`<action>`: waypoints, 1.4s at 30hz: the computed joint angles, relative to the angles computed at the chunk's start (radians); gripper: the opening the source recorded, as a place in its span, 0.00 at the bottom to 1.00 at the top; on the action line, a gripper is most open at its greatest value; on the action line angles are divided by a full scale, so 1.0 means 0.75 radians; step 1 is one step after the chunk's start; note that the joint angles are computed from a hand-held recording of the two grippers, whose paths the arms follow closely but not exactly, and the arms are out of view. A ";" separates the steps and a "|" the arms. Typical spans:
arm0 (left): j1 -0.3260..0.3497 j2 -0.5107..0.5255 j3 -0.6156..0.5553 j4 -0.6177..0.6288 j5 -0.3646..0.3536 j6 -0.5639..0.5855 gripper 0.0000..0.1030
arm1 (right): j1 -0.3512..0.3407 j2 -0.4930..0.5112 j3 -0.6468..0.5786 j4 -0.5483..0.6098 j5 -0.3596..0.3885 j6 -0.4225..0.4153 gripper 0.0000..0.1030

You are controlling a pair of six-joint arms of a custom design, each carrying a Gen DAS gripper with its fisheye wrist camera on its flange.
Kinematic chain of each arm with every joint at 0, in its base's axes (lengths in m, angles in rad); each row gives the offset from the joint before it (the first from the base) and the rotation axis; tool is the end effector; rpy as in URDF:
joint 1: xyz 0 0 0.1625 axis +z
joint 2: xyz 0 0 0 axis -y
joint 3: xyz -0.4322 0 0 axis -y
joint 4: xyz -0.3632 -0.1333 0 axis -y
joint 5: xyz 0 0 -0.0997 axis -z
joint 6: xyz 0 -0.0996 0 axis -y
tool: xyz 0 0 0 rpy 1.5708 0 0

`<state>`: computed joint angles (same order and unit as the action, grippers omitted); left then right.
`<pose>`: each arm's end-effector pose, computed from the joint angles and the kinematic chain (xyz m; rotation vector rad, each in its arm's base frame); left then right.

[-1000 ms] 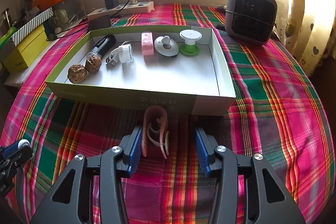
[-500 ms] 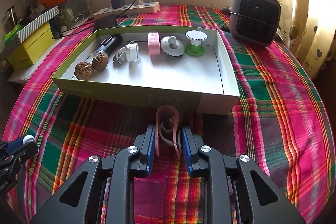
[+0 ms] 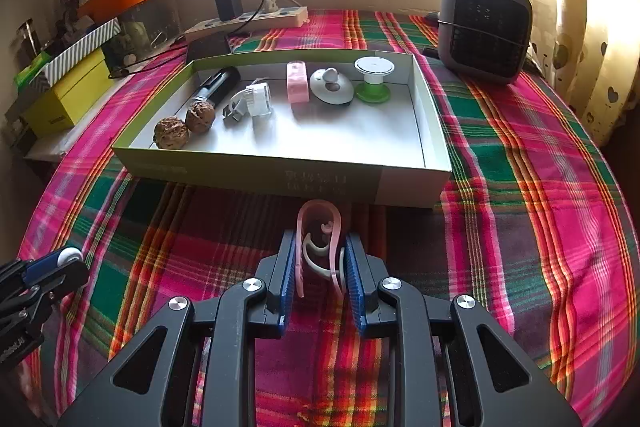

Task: Organize objects
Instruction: 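Carry the egg toy and pink clip over the box and lower them in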

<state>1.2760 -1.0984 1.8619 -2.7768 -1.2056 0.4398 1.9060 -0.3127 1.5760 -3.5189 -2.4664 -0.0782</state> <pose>-0.0095 -0.6126 0.2549 0.8626 2.5535 -0.5681 0.2623 -0.5840 -0.0359 0.0822 -2.2131 0.9060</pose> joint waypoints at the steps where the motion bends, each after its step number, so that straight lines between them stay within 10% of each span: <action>1: -0.003 0.001 0.001 -0.001 0.001 0.002 0.28 | 0.001 -0.001 0.003 -0.004 0.003 0.000 0.24; 42: -0.137 0.160 -0.158 0.038 -0.066 0.044 0.28 | 0.014 -0.106 0.041 -0.099 0.067 -0.083 0.24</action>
